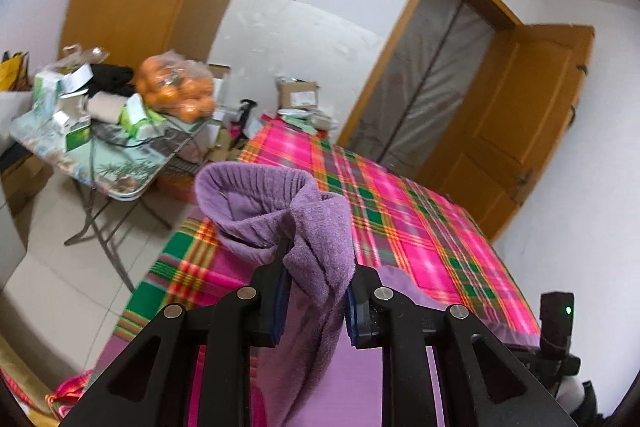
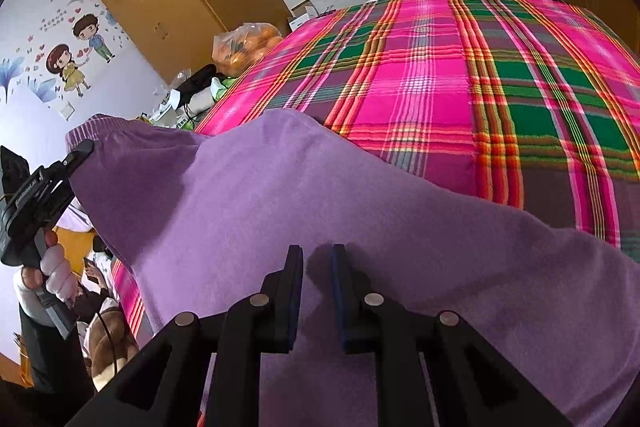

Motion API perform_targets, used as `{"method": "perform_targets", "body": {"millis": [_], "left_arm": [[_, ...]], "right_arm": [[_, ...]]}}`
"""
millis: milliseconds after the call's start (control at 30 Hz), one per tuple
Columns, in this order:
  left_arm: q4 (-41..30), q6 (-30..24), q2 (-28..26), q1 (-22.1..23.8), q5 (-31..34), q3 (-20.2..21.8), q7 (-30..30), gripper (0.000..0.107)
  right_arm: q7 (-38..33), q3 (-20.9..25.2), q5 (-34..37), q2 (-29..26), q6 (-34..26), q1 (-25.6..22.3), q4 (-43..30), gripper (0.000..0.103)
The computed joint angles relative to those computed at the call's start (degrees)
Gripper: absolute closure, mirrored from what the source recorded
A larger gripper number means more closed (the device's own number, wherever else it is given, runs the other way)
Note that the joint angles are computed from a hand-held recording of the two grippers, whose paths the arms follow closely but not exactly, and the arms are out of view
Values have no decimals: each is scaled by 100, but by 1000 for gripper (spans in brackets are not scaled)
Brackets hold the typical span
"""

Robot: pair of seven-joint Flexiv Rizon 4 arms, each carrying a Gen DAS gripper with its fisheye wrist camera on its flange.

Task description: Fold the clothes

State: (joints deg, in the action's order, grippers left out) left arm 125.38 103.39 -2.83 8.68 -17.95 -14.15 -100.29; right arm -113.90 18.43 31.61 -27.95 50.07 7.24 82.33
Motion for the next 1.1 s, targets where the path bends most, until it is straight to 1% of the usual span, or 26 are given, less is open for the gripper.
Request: {"method": "perform_targets", "body": {"millis": [33, 100, 133, 200, 233, 300, 367, 400, 467, 533, 667, 733, 767, 833, 867, 1000, 1033, 1100], "left_arm": [[-55, -48, -24, -18, 35, -29, 56, 84], [-169, -111, -91, -227, 38, 71, 213, 84], [-201, -127, -110, -250, 5, 20, 320, 84], [-173, -105, -98, 23, -198, -465, 659, 84], [-183, -111, -105, 70, -253, -597, 785, 84], [-257, -162, -165, -35, -285, -636, 998, 84], [-349, -222, -252, -227, -290, -585, 1195, 84], [-364, -239, -282, -198, -347, -702, 1332, 84], [-349, -234, -322, 19, -524, -1099, 1608, 85], [-322, -239, -375, 329, -658, -1596, 1849, 86], [-343, -337, -530, 566, -716, -2064, 2146, 87], [-350, -419, -609, 588, -740, -2184, 2279, 87], [-367, -472, -651, 507, -735, -2137, 2337, 87], [-439, -602, -734, 164, -693, -1828, 2429, 87], [-485, -684, -771, -58, -647, -1605, 2446, 87], [-729, -1112, -900, -1106, -234, -448, 2252, 87], [-776, -1216, -923, -1293, -170, -231, 2200, 87], [-720, -1196, -916, -1332, -396, -246, 2406, 86]], "right_arm": [[-8, 8, 28, 0, -7, -18, 1, 89], [-49, 29, 92, 14, -6, -56, 13, 89], [-69, 36, 121, 24, -12, -73, 20, 89], [-107, 41, 171, 47, -14, -96, 44, 89], [-130, 44, 203, 51, -23, -113, 46, 89], [-152, 39, 246, 51, -46, -131, 44, 89], [-167, 32, 294, 50, -73, -157, 41, 89], [-175, 28, 317, 49, -87, -170, 39, 89], [-182, 18, 352, 43, -110, -187, 25, 89], [-192, 12, 389, 42, -132, -208, 18, 89], [-231, 13, 474, 40, -168, -250, 13, 89], [-244, 13, 508, 52, -169, -255, 31, 89], [-257, 12, 525, 54, -177, -263, 33, 89], [-277, 9, 561, 48, -198, -280, 26, 89], [-284, 8, 578, 43, -210, -287, 18, 89], [-293, 4, 632, 42, -235, -298, 10, 89], [-294, 4, 647, 45, -239, -301, 11, 89], [-309, 7, 684, 52, -247, -316, 23, 88]]}}
